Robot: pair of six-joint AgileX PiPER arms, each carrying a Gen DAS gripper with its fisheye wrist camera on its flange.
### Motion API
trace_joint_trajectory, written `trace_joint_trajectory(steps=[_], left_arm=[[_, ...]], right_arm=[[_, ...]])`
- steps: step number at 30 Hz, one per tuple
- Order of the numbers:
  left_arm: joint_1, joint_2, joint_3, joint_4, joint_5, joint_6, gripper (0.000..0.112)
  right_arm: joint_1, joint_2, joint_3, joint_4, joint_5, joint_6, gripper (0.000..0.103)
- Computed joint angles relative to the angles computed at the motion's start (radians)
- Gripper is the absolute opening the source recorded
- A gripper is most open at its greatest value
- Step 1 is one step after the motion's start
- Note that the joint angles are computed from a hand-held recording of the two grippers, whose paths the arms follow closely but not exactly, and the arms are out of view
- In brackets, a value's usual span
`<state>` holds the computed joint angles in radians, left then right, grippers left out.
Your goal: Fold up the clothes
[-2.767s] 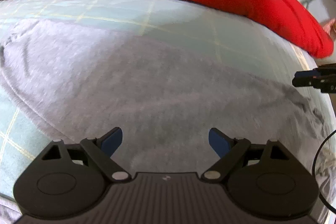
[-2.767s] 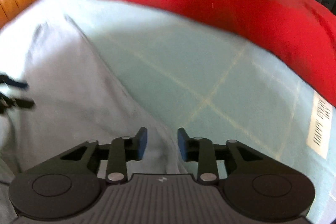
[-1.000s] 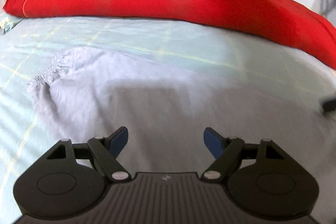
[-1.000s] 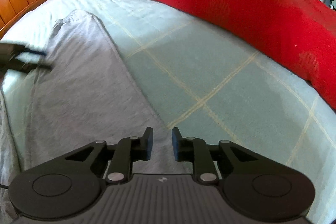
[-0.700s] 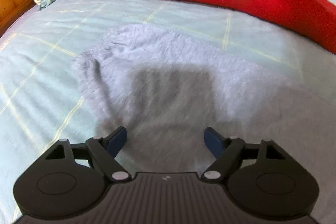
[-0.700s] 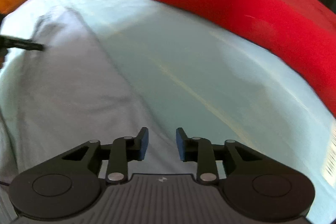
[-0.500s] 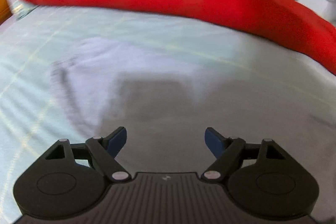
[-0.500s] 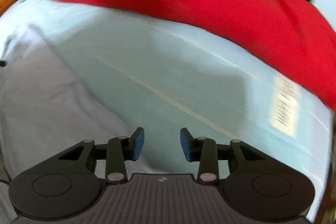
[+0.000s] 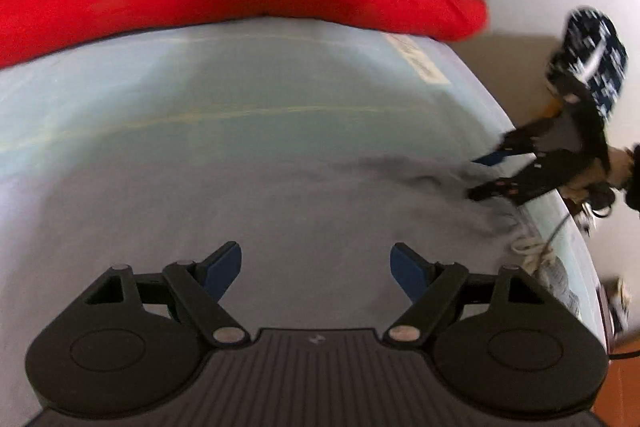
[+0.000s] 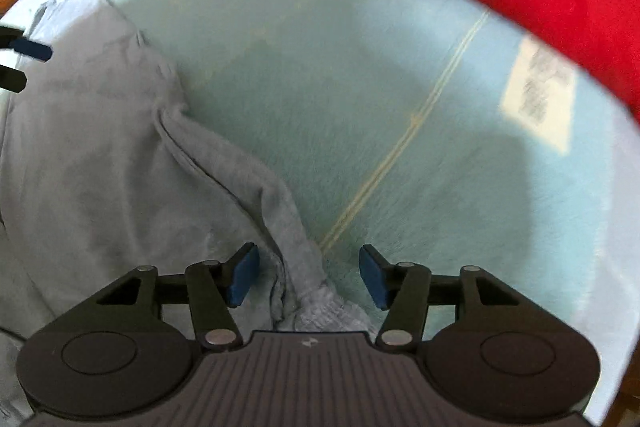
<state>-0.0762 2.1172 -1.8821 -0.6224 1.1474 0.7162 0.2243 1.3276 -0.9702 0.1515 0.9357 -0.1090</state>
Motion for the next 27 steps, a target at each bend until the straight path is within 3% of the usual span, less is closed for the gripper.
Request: trace_joint_trajectory(steps=[1,2,3,8,11,12,18,23,27], left_arm=[[-0.022,0.008,-0.016,0.005,0.004,-0.005,0.081],[-0.042,-0.003,-0.002,0.007,-0.002,-0.009,0.081],[-0.059,-0.005,-0.002,0.011,-0.003,-0.018,0.081],[-0.103,0.064,-0.054,0.007,-0.024,-0.028,0.082],[-0.13,0.092,-0.058,0.029,-0.061,-0.045,0.081],[-0.129,0.098,-0.063,0.035,-0.062,-0.049,0.08],[-0.096,0.073,-0.033,0.026,-0.089,-0.008,0.081],[-0.076,0.125,-0.079,0.038,-0.059,0.023,0.081],[-0.101,0.255,-0.245,0.062,-0.076,-0.022,0.081]], right_arm=[[-0.024,-0.001,0.004,0.038,0.001,-0.021,0.052],[-0.048,-0.006,-0.002,0.072,0.017,-0.03,0.026],[-0.072,-0.01,-0.009,0.106,0.033,-0.039,0.015],[-0.127,-0.097,-0.023,0.103,0.095,0.075,0.013],[-0.161,-0.113,0.0,0.113,0.083,0.105,0.021],[-0.14,-0.112,0.007,0.084,0.067,0.133,0.03],[0.046,-0.146,-0.023,-0.104,0.006,0.272,0.041],[0.102,-0.028,-0.099,0.002,-0.128,0.16,0.041],[0.163,0.092,-0.176,0.078,-0.203,0.1,0.041]])
